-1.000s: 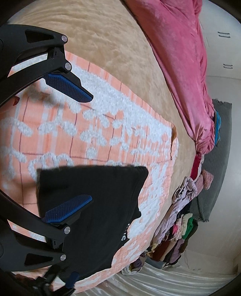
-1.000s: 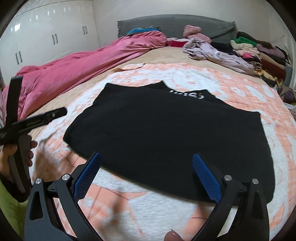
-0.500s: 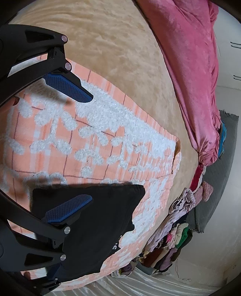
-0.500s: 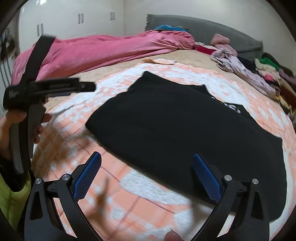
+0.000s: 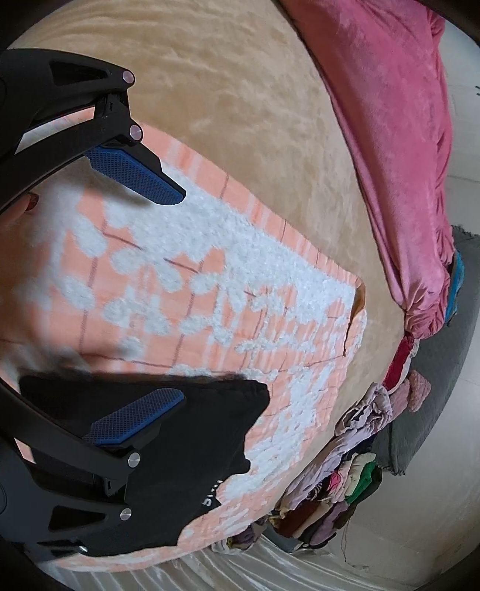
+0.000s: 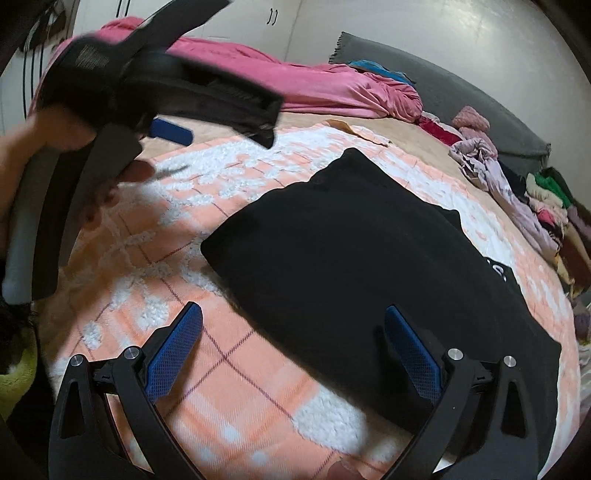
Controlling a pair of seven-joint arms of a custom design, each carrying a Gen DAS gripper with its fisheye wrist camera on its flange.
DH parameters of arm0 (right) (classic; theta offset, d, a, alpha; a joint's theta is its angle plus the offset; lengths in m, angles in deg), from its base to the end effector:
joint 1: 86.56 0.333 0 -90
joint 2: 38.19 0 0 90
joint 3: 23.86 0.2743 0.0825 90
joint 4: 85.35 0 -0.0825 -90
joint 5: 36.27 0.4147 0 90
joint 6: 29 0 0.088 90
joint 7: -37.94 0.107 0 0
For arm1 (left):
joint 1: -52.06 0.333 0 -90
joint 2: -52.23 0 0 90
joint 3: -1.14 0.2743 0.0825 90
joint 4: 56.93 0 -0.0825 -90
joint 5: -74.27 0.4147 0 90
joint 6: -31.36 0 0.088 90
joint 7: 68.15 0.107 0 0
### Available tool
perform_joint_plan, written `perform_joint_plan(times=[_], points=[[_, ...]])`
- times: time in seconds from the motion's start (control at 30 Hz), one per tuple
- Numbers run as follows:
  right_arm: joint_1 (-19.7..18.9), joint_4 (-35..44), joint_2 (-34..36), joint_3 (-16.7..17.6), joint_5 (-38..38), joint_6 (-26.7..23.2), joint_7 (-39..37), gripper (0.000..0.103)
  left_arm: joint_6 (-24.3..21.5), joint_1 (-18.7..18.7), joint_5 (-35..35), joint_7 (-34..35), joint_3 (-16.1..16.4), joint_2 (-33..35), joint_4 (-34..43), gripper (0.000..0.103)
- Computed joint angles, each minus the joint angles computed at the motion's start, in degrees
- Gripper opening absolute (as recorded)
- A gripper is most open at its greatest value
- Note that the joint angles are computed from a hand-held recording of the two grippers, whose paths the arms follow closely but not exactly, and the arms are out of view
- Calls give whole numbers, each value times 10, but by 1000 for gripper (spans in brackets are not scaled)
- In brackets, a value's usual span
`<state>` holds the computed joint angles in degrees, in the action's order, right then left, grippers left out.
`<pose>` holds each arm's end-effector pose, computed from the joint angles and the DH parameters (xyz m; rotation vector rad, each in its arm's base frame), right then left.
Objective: Fold small clothes
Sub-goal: 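Move both grippers to one side edge of the folded sweatshirt, then grasp the side edge of the sweatshirt with both grippers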
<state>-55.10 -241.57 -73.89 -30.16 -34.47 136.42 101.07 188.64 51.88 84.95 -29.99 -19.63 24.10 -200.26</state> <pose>0.4023 0.1888 0.4490 -2.3120 0.8383 -0.6450 0.4586 -0.1881 0.4740 -2.1504 1.4716 -0.8651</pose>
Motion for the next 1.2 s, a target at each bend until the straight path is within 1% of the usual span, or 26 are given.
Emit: perform_joint_plan(times=[0.13,0.23,0.3,0.37,0.47,0.5,0.57,0.63,0.67,0.7,0.77,0.83,0.87,0.97,1.0,1.03,1.07,1.1,1.13,1.17,1.2], points=[[-16,9,24,24,-17,17,18,98,-9,1,5,16,7,43,42,93],[-29,12,36,39,-37,25,34,98,-8,-18,-13,49,28,88,82,93],[-31,16,43,39,-44,29,41,98,-3,-36,-39,78,46,117,106,93],[-35,20,50,42,-51,35,50,97,-4,-58,-80,125,67,152,138,93],[-54,25,61,55,-70,46,71,97,-16,-73,-119,164,79,192,177,93],[-55,26,64,53,-74,48,74,97,-16,-82,-152,189,87,208,192,93],[-47,32,71,41,-72,47,73,97,-14,-89,-191,221,94,227,209,93],[-44,32,72,36,-72,49,72,97,-17,-92,-209,242,95,247,228,93],[-46,33,75,38,-74,54,73,97,-19,-92,-206,244,95,254,235,93],[-46,32,76,37,-76,59,73,97,-20,-92,-207,247,95,260,239,91],[-55,25,72,48,-88,69,80,97,-15,-95,-222,266,95,269,242,87],[-60,25,75,52,-99,77,85,96,-16,-96,-211,273,95,277,246,82],[-64,25,77,55,-105,81,88,96,-16,-97,-203,274,94,279,247,82],[-69,21,76,60,-119,91,99,94,-11,-97,-221,298,96,278,245,76],[-74,16,71,66,-125,94,104,94,-7,-97,-239,312,96,277,244,72],[-80,14,70,72,-134,99,111,94,-4,-98,-258,328,97,275,241,62],[-84,12,68,76,-140,100,117,94,-1,-99,-311,370,97,275,240,56],[-85,12,70,76,-145,102,119,90,-1,-101,-353,400,97,275,241,50],[-77,12,69,68,-148,101,116,82,-1,-101,-366,408,96,275,241,50],[-72,9,66,65,-150,100,114,81,-1,-101,-369,411,96,276,241,49],[-78,6,64,70,-157,104,117,78,-2,-101,-373,416,96,276,241,48]])
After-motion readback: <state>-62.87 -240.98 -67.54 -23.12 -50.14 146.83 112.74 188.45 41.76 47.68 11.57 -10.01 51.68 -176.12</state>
